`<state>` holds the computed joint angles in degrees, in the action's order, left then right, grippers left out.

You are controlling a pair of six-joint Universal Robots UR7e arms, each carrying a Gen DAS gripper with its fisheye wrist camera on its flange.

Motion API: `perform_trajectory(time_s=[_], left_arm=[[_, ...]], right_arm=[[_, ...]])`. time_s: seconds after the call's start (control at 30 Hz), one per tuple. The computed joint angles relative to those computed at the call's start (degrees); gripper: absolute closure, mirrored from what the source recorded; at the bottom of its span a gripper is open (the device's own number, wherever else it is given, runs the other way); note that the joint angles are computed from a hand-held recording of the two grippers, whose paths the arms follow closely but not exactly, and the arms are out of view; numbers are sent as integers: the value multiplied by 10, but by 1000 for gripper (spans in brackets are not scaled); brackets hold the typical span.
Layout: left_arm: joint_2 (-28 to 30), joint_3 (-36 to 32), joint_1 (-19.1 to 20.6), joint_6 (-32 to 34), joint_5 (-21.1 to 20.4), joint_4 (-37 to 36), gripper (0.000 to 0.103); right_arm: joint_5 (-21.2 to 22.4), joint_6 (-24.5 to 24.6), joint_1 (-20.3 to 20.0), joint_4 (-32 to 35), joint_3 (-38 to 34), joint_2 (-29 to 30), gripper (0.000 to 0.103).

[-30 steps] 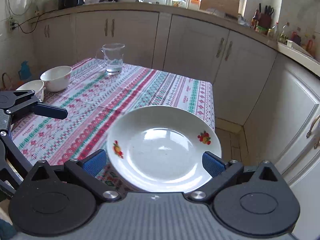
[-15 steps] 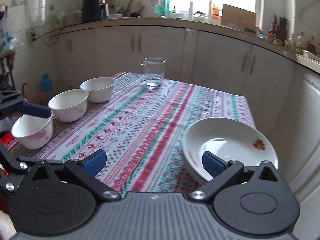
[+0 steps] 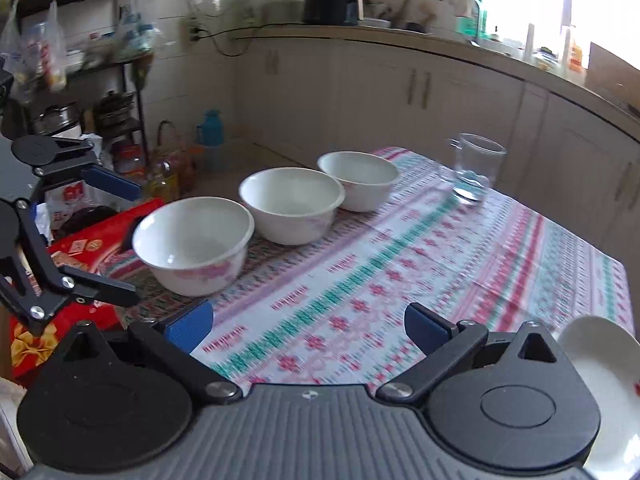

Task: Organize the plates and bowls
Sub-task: 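Move the right gripper to the white bowl at the end of the row, then grasp the rim of the white bowl with the right gripper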

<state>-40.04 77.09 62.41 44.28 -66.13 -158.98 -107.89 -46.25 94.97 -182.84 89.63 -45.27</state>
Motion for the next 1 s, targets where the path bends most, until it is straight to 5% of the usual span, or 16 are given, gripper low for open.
perform_trajectory(time_s=[0.53,1.0], left_arm=[[37,-75,40,40,-36,68,3],[54,-116,49,34,-69,121,16]], right_arm=[[40,42,15,149,-147,85,1],[36,70,13,248,-223,121,39]])
